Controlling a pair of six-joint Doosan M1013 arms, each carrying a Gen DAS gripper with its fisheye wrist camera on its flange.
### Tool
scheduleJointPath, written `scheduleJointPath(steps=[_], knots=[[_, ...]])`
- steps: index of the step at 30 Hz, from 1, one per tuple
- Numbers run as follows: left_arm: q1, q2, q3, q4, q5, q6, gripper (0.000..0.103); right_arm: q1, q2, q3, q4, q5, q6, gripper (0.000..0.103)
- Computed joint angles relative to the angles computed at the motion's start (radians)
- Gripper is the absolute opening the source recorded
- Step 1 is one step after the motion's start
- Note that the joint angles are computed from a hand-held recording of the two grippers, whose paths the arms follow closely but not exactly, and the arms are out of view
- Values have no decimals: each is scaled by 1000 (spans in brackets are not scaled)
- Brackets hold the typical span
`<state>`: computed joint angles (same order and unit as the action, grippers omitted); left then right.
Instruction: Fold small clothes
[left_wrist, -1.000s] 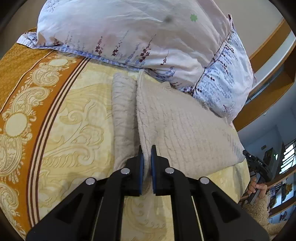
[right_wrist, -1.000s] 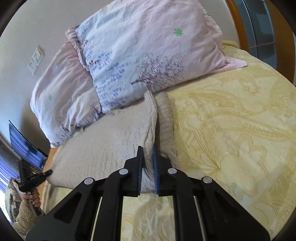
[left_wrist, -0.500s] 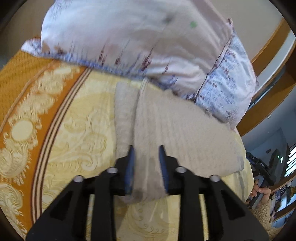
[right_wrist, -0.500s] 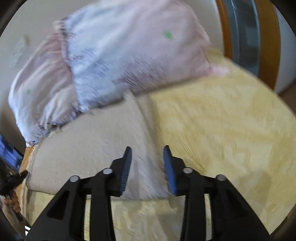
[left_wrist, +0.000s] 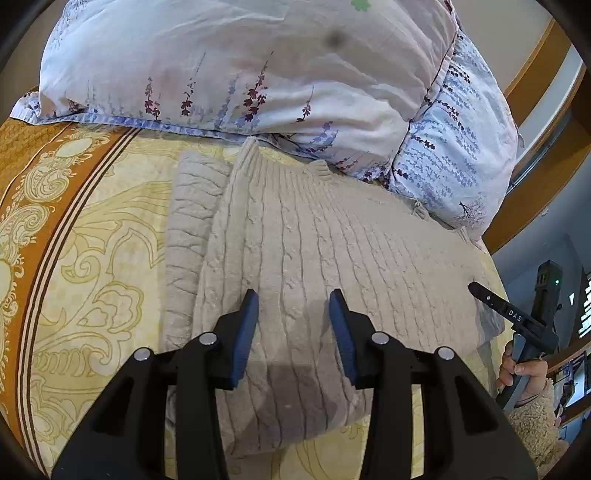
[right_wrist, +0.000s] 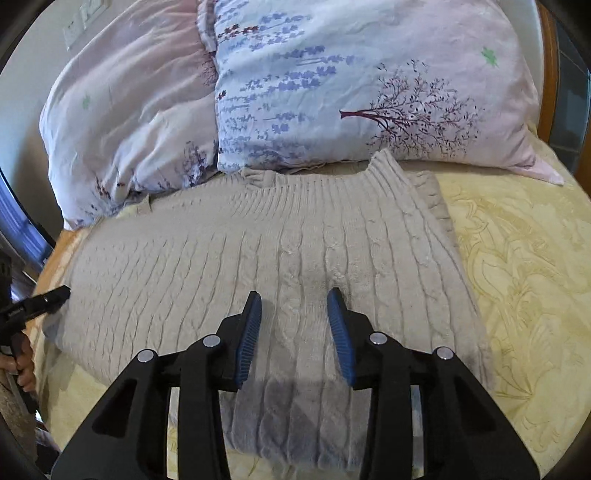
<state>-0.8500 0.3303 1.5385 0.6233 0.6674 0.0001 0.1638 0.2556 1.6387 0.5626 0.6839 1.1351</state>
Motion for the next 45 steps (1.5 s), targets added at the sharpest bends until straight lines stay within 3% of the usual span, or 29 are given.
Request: scheduleJointPath(steps=[2, 6, 11, 15, 21, 31, 40, 45], knots=[[2, -16, 19, 22, -41, -46, 49, -8, -1, 4, 35, 10, -20, 41], [7, -69, 81, 189, -75, -299, 61, -14, -4, 10, 53, 15, -47, 45], [48, -93, 111, 139, -88, -386, 62, 2, -4, 10, 30, 4, -49, 60], [80, -88, 127, 57, -153, -404, 62, 18, 0, 4, -5, -8, -34, 67], [94, -71, 129, 27, -205, -415, 62, 13, 2, -1, 20, 8, -45, 69], [94, -52, 108, 43, -220, -432, 59, 12, 0, 4, 48, 5, -54, 73], [89, -42, 88, 29, -189, -399, 58, 12, -6, 14, 65, -5, -62, 75], [79, -26, 58, -16, -149, -333, 51, 11, -6, 15, 70, -5, -63, 76]])
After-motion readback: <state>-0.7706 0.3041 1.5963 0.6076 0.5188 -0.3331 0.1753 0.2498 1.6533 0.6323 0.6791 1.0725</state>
